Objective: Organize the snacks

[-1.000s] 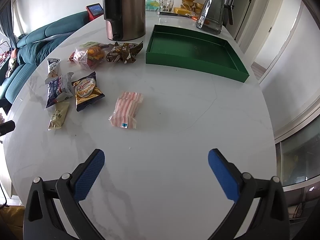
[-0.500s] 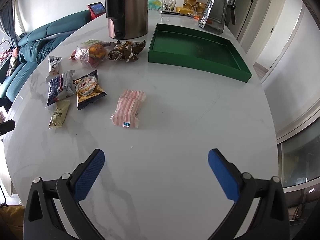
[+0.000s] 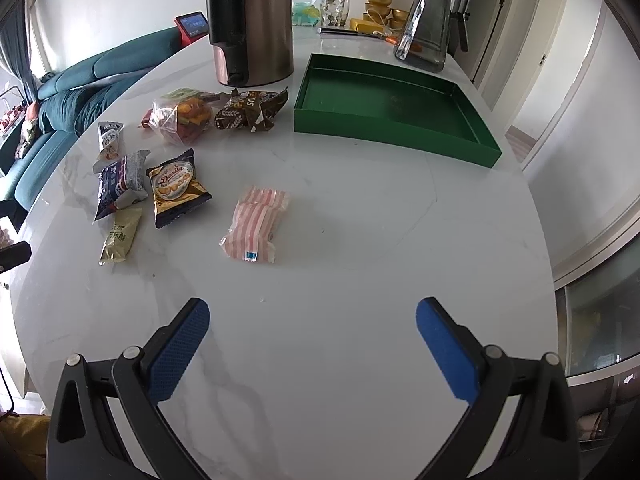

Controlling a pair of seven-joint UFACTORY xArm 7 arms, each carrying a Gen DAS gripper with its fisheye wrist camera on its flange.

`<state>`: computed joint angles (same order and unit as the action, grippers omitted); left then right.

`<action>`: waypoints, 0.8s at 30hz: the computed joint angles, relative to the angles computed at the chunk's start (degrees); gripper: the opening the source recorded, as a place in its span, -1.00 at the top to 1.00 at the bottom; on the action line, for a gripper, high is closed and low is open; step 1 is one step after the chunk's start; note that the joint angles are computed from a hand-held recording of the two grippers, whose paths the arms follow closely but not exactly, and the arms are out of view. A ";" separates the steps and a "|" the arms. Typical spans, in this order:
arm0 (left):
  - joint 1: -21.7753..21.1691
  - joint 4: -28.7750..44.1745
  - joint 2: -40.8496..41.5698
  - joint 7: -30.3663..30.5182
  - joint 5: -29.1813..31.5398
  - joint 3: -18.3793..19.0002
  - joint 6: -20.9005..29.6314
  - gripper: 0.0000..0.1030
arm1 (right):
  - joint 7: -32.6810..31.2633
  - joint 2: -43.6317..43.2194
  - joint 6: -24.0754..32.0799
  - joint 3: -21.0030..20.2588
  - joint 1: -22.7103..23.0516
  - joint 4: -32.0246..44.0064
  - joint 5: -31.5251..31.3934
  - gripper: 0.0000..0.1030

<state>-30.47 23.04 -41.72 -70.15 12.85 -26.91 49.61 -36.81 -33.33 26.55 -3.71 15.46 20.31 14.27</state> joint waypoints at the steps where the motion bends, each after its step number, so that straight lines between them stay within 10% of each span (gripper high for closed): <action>1: 0.06 -0.04 -0.16 -0.19 0.03 -0.03 0.12 -0.98 | -0.06 0.02 0.07 -0.06 -0.01 0.08 0.03 -1.00; 24: 1.00 -2.22 -1.76 -0.66 -0.53 1.16 -0.59 -0.98 | 0.89 1.56 -0.07 0.94 -0.48 0.95 -0.61 -1.00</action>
